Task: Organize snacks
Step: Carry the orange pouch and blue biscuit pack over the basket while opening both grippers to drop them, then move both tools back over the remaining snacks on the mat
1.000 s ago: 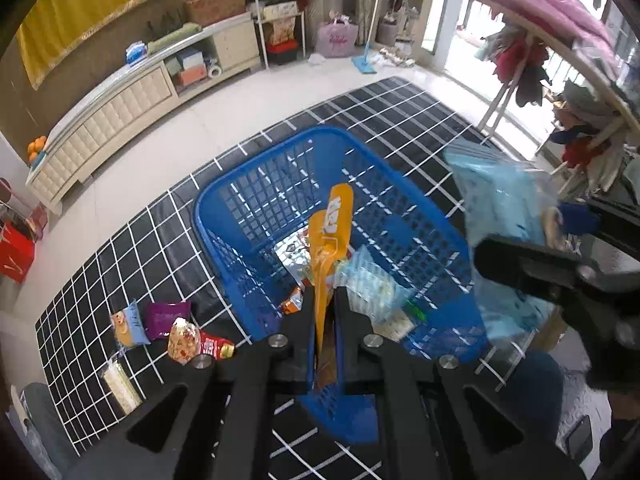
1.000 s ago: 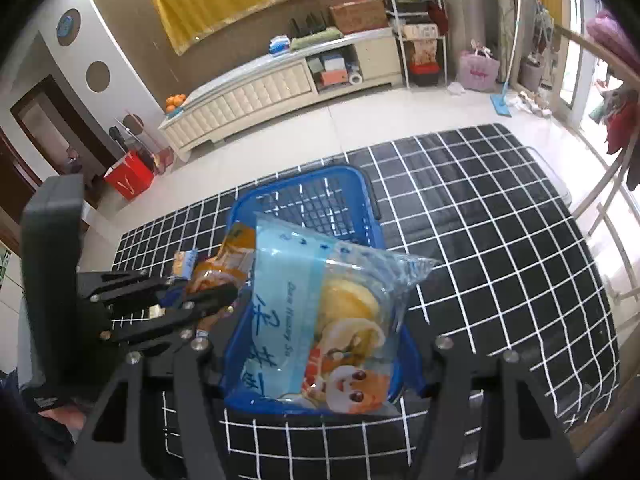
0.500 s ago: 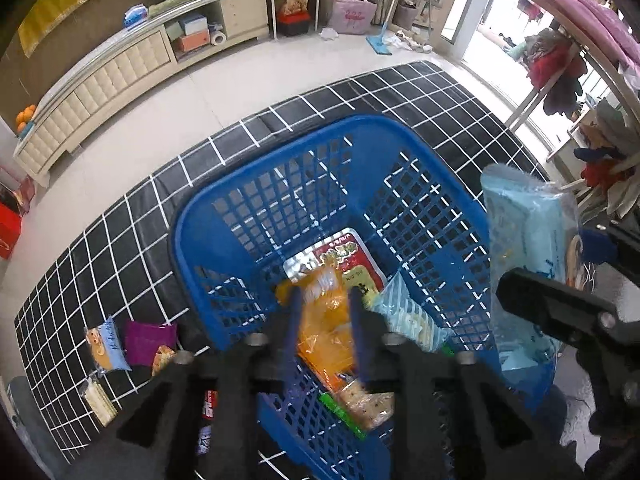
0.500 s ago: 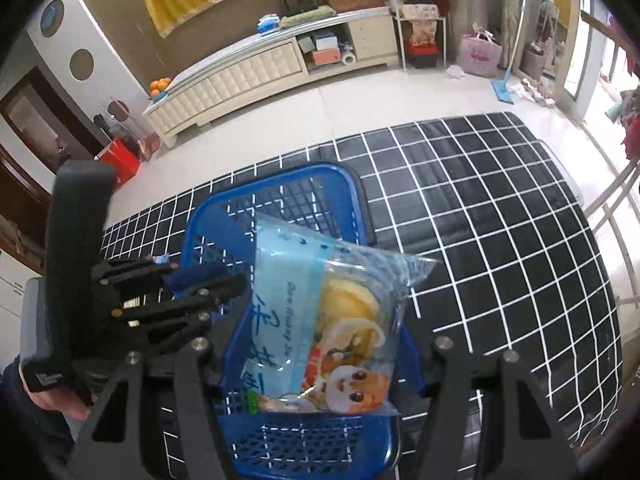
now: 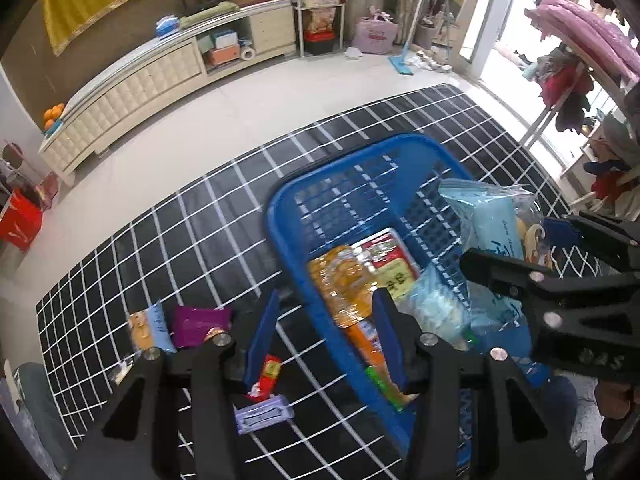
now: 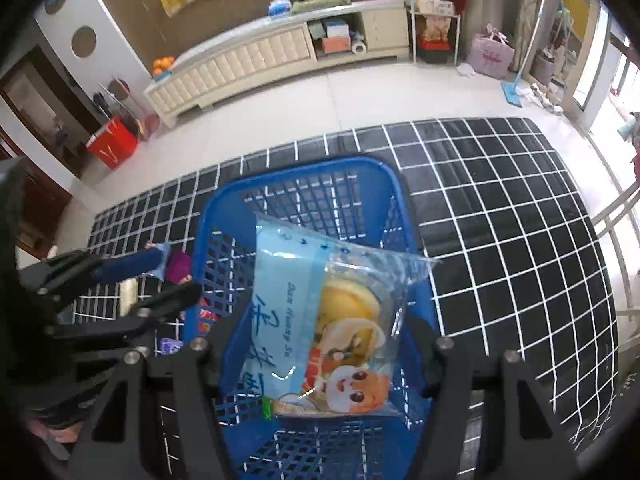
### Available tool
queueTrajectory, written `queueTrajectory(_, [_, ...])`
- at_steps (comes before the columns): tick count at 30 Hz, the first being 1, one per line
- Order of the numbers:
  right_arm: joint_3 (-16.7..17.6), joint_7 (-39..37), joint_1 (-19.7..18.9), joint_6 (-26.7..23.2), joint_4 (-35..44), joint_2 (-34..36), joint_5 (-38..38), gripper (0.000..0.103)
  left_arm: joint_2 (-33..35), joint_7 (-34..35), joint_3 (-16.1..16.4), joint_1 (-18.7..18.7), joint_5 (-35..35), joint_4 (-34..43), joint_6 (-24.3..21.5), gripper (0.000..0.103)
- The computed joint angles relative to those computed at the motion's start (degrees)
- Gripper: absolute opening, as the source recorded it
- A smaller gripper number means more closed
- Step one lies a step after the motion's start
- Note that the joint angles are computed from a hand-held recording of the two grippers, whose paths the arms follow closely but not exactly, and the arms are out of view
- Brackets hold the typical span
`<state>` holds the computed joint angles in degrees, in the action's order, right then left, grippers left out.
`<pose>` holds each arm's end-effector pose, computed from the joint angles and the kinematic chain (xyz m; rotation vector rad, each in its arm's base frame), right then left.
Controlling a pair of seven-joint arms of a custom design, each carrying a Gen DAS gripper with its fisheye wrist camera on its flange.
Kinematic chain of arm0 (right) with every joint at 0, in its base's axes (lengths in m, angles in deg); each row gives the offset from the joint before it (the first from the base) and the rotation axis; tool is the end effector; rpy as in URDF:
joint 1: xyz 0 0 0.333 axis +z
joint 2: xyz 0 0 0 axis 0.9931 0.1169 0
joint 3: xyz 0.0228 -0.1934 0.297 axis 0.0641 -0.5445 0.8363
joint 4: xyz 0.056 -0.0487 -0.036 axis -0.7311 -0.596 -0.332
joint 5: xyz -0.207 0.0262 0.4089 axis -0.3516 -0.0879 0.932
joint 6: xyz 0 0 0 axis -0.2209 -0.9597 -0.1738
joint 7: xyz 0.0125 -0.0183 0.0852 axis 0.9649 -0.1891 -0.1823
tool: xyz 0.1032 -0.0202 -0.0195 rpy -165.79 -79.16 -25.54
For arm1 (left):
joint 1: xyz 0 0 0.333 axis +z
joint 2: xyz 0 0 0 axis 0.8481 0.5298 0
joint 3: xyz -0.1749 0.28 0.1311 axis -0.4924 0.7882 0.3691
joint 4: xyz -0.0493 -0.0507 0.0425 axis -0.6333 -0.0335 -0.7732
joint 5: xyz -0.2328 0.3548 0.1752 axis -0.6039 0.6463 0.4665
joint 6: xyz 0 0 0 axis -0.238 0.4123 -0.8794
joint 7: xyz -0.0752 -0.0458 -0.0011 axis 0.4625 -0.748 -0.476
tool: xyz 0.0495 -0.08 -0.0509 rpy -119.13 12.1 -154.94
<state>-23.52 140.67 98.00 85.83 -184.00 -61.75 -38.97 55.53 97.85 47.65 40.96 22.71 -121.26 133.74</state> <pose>0.4090 0.2257 0.4757 -1.6609 2.1220 -0.2832 0.5016 -0.2427 0.4772 -1.2708 2.6133 -0.5739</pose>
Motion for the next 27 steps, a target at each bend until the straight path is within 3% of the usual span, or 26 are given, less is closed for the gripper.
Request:
queueTrajectory(6, [0.7,1.7,-0.8,-1.5,2.3,4.2,-2.5,0.069,2.4,2.4,1.7,1.0,-5.4,1.7,-3.0,0.046])
queueTrajectory(9, [0.5,2.7,-0.7,-1.7,2.9,5.2,-3.7,0.071,2.3,2.2,0.6,2.0,-3.5,1.0,-1.2,0.046])
queueTrajectory(11, [-0.1,2.3,0.0,-2.4,3.6,6.0,-3.4,0.077,2.1,2.8,0.5,2.0,-3.5,0.5,-0.9,0.046])
queueTrajectory(13, [2.0,5.7,-1.4,-4.2,4.0,5.4,-7.5,0.086,1.8,3.8,0.7,1.8,-4.4,0.1,-1.2,0.046])
queueTrajectory(15, [2.4,6.9,-1.2,-5.9,4.3,4.5,-9.5,0.087,1.2,3.5,0.7,1.9,-4.4,-0.3,-1.6,0.046])
queueTrajectory(22, [3.2,8.4,1.5,-10.0,3.6,-2.2,-8.7,0.087,-6.0,6.0,2.5,0.5,-6.7,-4.6,-2.9,0.046])
queueTrajectory(24, [3.8,8.8,2.2,-10.9,3.7,-3.4,-8.1,0.087,-8.6,7.2,4.0,-0.3,-8.4,-6.0,-4.7,0.055])
queueTrajectory(27, [4.7,9.6,3.4,-11.8,4.1,-4.3,-7.0,0.087,-12.1,8.5,5.5,-0.5,-9.0,-7.9,-6.5,0.057])
